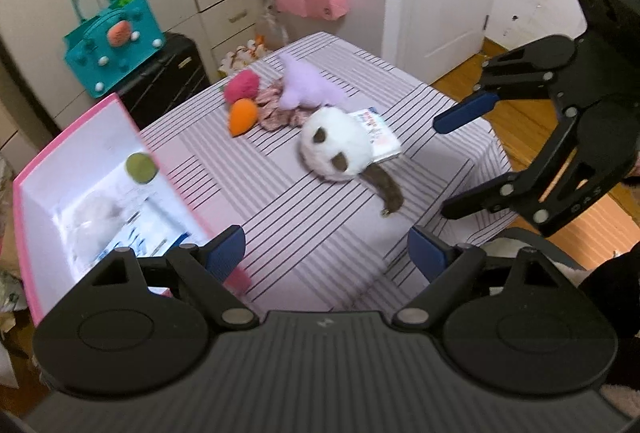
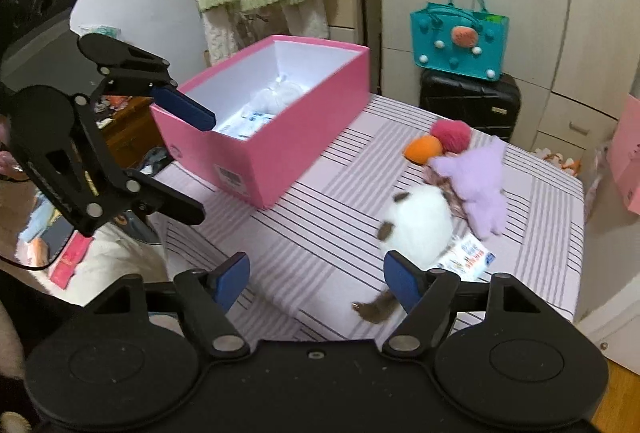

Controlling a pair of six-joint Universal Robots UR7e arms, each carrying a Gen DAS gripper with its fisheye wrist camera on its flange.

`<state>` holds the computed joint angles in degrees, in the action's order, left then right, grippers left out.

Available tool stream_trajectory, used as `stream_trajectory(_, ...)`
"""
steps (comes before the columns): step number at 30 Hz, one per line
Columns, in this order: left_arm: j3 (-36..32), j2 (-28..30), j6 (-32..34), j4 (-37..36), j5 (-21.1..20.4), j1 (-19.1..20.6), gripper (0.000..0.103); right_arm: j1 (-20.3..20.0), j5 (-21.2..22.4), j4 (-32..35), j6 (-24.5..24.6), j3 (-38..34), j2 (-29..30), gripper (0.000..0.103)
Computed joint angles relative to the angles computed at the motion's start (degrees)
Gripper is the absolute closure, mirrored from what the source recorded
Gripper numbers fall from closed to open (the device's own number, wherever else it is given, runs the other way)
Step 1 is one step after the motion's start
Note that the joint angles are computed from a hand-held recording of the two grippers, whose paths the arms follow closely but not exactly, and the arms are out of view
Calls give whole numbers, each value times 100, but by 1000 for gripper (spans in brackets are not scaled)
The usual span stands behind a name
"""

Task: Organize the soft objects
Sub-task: 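Withdraw both tools upward from the box and turn toward the plush toys, then reach the left tool to the white-and-brown plush cat and close on it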

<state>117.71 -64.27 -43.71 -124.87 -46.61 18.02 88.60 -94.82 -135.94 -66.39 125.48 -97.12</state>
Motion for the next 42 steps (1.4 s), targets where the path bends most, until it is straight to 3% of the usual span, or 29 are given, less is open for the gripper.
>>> stream_trajectory(11,165,520,782,-1839,71,410,15,-571,349,-1061,-299,134,443,24)
stream_trajectory(15,240,768,952,-2419,340,459,15,-877,792,-1706,-563,299,641,24)
stream_trajectory(22,393,1135,1049,-3803,307,725,15,-1301,1578,-2306,-895,484,977,24)
stream_trajectory(26,421,1358,1077,-4373,250,873,16,-1360,1580,-2950,-1037,583,1282,24)
stream_trajectory(31,432,1757,1166,-5139,462,978,18,-1344,1571,-3572,-1150,649,1558,24)
stream_trajectory(34,403,2089,1573,-5722,747,980,18,-1293,1429,-3780,-1147,648,1691,24)
stream_trajectory(38,263,2447,2022,-5900,1313,931,18,-1319,1456,-4355,-1057,745,1896,24)
stream_trajectory(42,267,2458,2136,-6195,947,1066,18,-1298,1386,-4353,-1110,752,1939,24)
